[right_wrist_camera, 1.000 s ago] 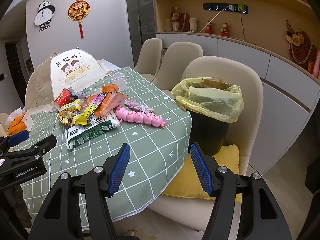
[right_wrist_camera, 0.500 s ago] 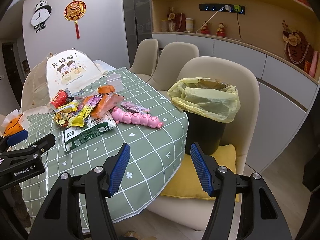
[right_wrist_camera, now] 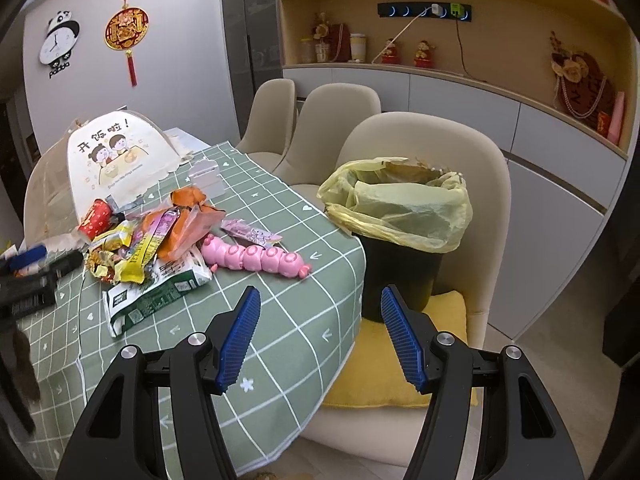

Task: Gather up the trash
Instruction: 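Grasp the red paper cup with the left gripper while the right grasps a pink wrapper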

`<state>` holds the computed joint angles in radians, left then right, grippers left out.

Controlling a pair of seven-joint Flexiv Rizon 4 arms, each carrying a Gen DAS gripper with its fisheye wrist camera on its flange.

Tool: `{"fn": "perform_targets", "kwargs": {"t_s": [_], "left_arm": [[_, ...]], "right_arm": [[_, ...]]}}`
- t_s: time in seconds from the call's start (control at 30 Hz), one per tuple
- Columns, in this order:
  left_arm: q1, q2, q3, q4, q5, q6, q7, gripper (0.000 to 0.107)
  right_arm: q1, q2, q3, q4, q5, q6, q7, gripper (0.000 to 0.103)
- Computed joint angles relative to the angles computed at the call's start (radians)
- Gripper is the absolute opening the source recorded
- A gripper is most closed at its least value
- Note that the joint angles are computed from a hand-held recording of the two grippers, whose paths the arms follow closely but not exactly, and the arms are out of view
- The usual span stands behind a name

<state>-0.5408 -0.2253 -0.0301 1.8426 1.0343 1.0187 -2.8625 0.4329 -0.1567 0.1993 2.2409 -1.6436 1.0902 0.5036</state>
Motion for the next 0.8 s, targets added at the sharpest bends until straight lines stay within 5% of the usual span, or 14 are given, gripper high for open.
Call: {"fn": "perform_targets", "kwargs": {"t_s": [0.13,0.3,0.4,0.5,0.63,0.8], "left_arm": [[0.117,0.000,0.066,0.021,-0.009,0.111,0.036,0.094],[0.254,-0.057,0.117,0.004,-0.129,0.147,0.244,0.094],[0.384,-0.111,0.095,0.033,-0.333,0.256,0.484,0.094],[0.445,-0.171,0.085,0.023,-0.437,0.319,0.603,0.093],[0.603,-0.245,-0.071,0.040,-0.668,0.381,0.859,0.083],[0.609,-0.304,-0.096,0.008,-0.779,0.359,0.968,0.064]], "right_arm": [[0.025,-0.057,-0.002,-0.047,0.062,-0.008,-0.057,0.060],[0.074,-0.124,-0.016,-0.113,0.156,-0.022,-0.139,0.060],[0.115,-0.158,-0.035,-0.170,0.160,-0.078,-0.150,0.060],[0.145,-0.195,-0.042,-0.225,0.226,-0.115,-0.206,0.060],[0.182,-0.245,-0.056,-0.285,0.330,-0.140,-0.314,0.060],[0.222,-0.293,-0.076,-0.332,0.430,-0.138,-0.380,0.060]]}}
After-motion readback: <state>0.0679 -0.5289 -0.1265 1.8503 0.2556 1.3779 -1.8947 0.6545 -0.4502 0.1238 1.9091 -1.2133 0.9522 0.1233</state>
